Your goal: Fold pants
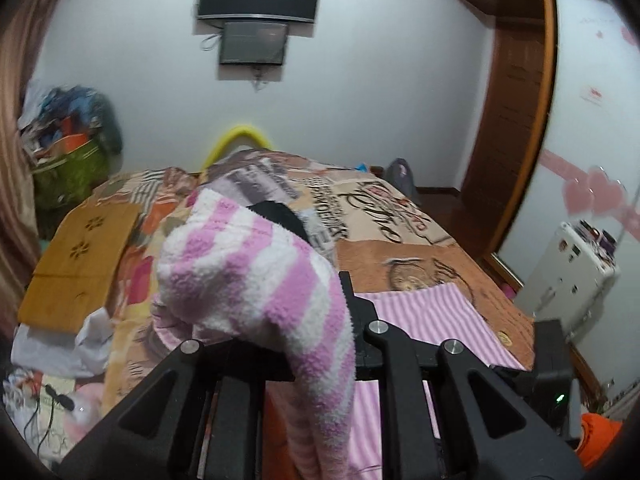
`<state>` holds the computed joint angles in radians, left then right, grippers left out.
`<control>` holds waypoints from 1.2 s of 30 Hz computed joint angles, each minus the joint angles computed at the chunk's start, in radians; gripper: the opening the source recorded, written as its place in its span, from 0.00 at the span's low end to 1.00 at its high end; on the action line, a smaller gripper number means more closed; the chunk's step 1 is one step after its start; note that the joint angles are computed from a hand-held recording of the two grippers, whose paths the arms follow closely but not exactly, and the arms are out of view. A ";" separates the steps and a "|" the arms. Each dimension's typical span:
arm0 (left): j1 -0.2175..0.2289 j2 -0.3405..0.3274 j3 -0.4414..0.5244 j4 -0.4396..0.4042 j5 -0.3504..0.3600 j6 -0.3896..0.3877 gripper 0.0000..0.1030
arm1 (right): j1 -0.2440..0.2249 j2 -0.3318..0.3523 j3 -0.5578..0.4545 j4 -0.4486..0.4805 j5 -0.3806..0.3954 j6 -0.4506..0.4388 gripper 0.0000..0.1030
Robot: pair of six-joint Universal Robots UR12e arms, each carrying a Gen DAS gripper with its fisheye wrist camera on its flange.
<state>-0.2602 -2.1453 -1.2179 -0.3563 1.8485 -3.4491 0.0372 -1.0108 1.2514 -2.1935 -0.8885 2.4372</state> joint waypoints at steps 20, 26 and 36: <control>-0.085 -0.197 0.329 -0.252 -0.129 0.179 0.14 | -0.120 0.011 0.033 -0.130 -0.104 0.261 0.73; -0.099 -0.259 0.403 -0.407 -0.238 0.191 0.14 | -0.139 -0.008 0.060 -0.170 -0.081 0.276 0.73; -0.099 -0.227 0.337 -0.476 -0.335 0.164 0.50 | -0.182 -0.034 0.082 -0.252 -0.122 0.389 0.73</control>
